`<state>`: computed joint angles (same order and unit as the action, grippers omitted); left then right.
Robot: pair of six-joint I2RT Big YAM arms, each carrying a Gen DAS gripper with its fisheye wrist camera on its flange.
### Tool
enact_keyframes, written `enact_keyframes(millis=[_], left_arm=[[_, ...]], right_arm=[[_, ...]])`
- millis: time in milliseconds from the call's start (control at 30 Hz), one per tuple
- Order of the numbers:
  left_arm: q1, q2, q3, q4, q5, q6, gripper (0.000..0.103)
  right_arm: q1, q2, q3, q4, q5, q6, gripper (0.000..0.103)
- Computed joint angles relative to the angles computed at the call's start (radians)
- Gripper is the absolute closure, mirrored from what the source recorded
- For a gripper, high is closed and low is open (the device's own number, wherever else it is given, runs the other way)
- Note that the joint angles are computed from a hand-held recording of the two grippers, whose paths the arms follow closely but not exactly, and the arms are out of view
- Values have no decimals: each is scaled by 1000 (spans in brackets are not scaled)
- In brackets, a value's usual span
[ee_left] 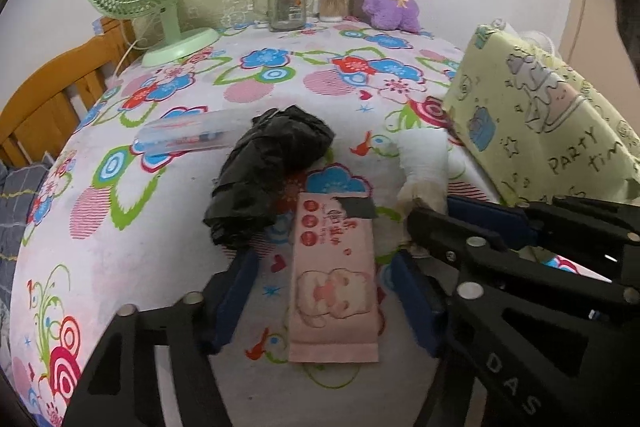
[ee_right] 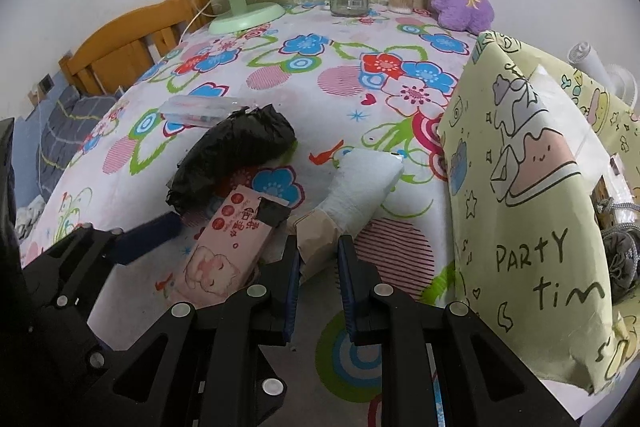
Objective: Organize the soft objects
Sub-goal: 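Grasp the pink wet-wipes packet with the left gripper while the right holds the white cloth, then lift the pink packet and white cloth and carry both toward the yellow box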
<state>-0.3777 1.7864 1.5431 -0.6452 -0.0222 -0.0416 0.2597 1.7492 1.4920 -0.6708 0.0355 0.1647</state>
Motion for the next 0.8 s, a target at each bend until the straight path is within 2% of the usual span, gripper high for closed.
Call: enact_keyframes(millis=[133,167,467,800], left_arm=[[-2,-4,3,-10,8,-3,60],[-2,-5,3,-11,8,-7,63],[-3,-12,-1,-20,11,-18,64],[-15,-62,-29,1,-14,-26,64]], right_arm=[[-4,-1,1,-3,-8,6,82],[-3,-3,-1,-1,-6,5,82],[2,-14,-9,0,6,2,82],[10,-67,-40,26,25,-5,82]])
